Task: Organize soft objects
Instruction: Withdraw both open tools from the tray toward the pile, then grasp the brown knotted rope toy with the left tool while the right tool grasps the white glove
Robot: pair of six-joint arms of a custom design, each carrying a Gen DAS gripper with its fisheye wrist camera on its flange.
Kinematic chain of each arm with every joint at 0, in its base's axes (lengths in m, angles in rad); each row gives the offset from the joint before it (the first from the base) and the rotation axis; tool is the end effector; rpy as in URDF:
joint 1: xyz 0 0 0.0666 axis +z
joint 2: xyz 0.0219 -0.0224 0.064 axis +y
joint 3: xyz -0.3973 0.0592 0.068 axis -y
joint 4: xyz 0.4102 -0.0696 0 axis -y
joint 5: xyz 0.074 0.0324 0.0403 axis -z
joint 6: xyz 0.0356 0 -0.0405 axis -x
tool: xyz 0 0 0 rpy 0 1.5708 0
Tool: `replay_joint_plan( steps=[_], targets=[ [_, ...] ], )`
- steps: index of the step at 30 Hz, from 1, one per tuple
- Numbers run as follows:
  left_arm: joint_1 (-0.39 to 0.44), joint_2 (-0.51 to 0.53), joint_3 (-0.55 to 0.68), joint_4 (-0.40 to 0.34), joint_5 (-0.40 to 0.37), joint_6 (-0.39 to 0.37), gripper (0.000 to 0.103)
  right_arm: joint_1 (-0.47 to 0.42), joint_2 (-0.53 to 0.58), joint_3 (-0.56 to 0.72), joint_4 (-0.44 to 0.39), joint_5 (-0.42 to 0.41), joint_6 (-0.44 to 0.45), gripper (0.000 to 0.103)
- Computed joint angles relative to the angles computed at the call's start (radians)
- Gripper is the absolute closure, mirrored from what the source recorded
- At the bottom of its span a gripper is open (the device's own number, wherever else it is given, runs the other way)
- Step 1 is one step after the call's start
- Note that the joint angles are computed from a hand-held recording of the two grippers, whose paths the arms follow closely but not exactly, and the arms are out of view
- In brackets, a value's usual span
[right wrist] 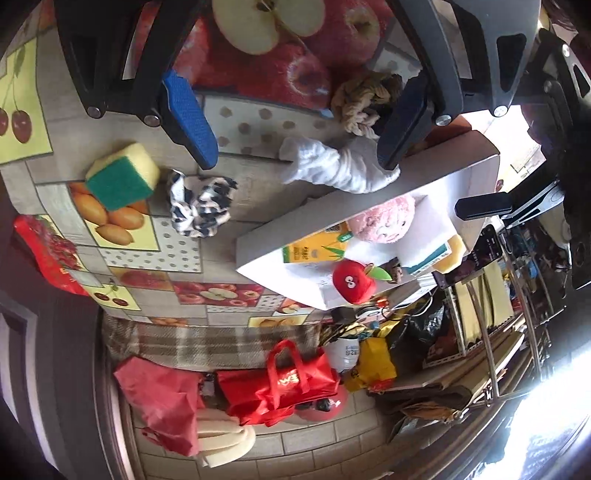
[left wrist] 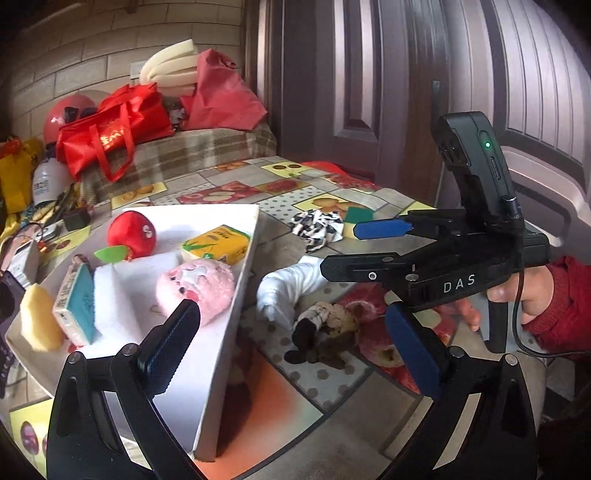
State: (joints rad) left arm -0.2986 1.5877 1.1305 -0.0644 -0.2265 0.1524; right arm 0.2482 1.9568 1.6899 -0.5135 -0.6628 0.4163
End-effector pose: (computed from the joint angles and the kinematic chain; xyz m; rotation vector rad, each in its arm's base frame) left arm 0.5363 -0.1571 0.2913 0.0153 2.0780 -0.0384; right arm 0.6757 0.1934 0.2929 -1.0254 1.9948 0.6835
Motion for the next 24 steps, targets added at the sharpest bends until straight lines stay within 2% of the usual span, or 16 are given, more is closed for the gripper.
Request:
replay_joint_plan(
  steps=[2, 5, 7, 9, 10, 13, 14, 15, 16, 18, 21, 24],
  targets=[
    [0.011, -0.012, -0.016, -0.006, -0.006, 0.059, 0.002, 0.015, 0.02, 0.031, -0.014, -0.024, 0.039, 0.014],
    [0.023, -0.032, -0.044, 0.011, -0.013, 0.112, 0.002, 0.034, 0.069, 0.112, -0.123, -0.033, 0.112, 0.014],
    [0.014, -0.053, -0.076, 0.064, -0.054, 0.108, 0.002, 0.036, 0.109, 0.18, -0.226, -0.055, 0.151, 0.015],
    [-0.005, -0.069, -0.099, 0.097, -0.127, 0.099, 0.002, 0.036, 0.134, 0.222, -0.281, -0.079, 0.167, 0.015],
    [-0.01, -0.076, -0.11, 0.114, -0.14, 0.093, 0.002, 0.038, 0.143, 0.238, -0.302, -0.082, 0.18, 0.015],
    [-0.021, -0.088, -0.122, 0.126, -0.117, 0.068, 0.002, 0.054, 0.177, 0.296, -0.409, -0.052, 0.256, 0.017],
    [-0.022, -0.083, -0.113, 0.111, -0.105, 0.058, 0.002, 0.059, 0.188, 0.314, -0.446, -0.033, 0.28, 0.022],
    [-0.022, -0.074, -0.098, 0.087, -0.09, 0.045, 0.002, 0.064, 0.194, 0.323, -0.468, -0.016, 0.295, 0.045],
    [-0.022, -0.063, -0.08, 0.056, -0.072, 0.033, 0.002, 0.065, 0.194, 0.323, -0.473, 0.007, 0.302, 0.058],
    [-0.028, -0.033, -0.033, -0.011, -0.041, 0.019, 0.002, 0.055, 0.187, 0.313, -0.456, 0.008, 0.29, 0.062],
    [-0.035, 0.021, 0.042, -0.103, 0.011, 0.004, 0.002, 0.016, 0.188, 0.312, -0.418, 0.009, 0.2, 0.062],
    [-0.049, 0.093, 0.142, -0.21, 0.005, -0.015, 0.002, -0.034, 0.188, 0.309, -0.384, 0.019, 0.107, 0.062]
  ],
)
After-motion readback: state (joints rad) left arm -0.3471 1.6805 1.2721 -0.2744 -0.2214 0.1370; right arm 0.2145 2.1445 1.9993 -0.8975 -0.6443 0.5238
